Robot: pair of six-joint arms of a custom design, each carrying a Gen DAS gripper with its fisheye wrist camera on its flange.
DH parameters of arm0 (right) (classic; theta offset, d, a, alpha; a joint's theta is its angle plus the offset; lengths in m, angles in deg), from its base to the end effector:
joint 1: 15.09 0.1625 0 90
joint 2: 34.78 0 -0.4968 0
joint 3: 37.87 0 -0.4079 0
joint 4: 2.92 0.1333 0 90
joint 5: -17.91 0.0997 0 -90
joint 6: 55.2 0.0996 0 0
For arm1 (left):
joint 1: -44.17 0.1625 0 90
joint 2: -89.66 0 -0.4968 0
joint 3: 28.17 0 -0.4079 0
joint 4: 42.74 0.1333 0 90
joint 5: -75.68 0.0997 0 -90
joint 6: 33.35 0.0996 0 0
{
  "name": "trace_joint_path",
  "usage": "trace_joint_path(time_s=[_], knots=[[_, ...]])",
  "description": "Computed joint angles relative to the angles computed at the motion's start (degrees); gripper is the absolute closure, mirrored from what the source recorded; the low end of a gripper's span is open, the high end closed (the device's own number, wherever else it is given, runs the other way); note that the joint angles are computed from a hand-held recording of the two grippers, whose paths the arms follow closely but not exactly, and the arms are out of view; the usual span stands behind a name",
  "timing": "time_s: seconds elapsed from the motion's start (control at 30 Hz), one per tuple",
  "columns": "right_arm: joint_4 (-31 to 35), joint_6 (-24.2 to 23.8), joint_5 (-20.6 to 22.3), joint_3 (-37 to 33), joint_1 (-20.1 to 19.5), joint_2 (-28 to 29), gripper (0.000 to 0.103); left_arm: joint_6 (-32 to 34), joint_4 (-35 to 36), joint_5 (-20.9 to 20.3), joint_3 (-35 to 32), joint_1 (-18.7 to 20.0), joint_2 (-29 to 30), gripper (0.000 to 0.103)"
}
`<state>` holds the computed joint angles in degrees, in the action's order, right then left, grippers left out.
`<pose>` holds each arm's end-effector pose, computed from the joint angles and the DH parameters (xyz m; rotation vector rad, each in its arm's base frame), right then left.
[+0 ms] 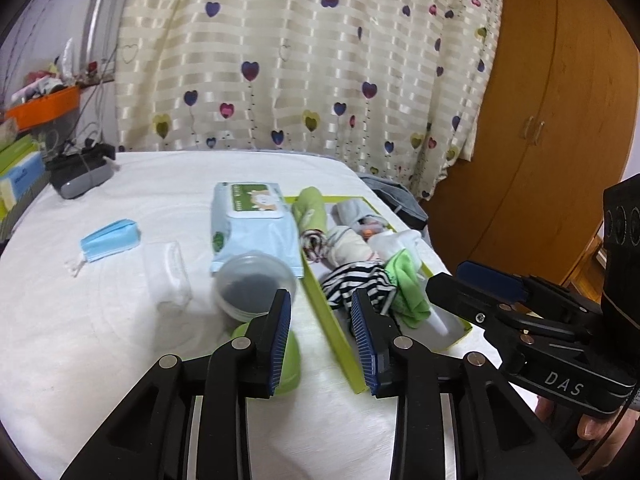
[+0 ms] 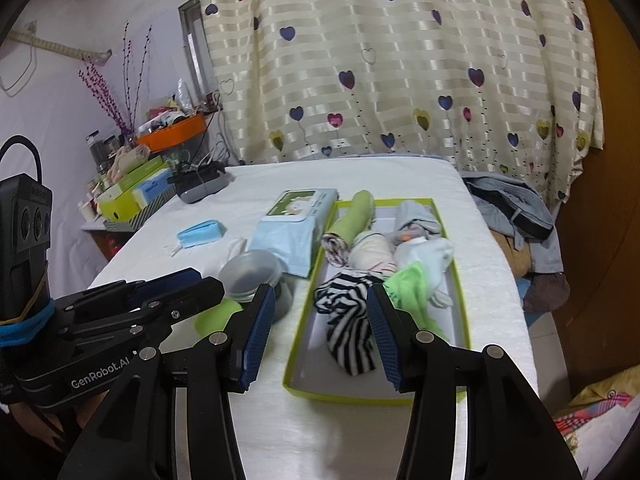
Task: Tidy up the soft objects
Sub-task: 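Withdraw both open tools from the box toward the white towel and mask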
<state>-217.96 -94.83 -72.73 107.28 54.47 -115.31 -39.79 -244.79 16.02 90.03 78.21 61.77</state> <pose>-0.0132 -0.4139 0.3215 0.3834 -2.3140 1.1758 -0.3624 -0.4664 -0.0559 1.0258 2.5673 -0.8413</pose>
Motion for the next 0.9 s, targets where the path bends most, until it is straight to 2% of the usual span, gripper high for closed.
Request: trace_joint_path(time_s=[0.63,0.9], knots=[[1.13,-0.15,-2.87,-1.8,3.49,3.02,0.054,-1.33,0.25,2.36,0.45,2.75,-1.23,0.072],[1.48,-0.43,-2.62,-2.54,4.63,4.5,0.054,-1.27,0.52,3.14,0.5,3.69,-1.58,0.072]])
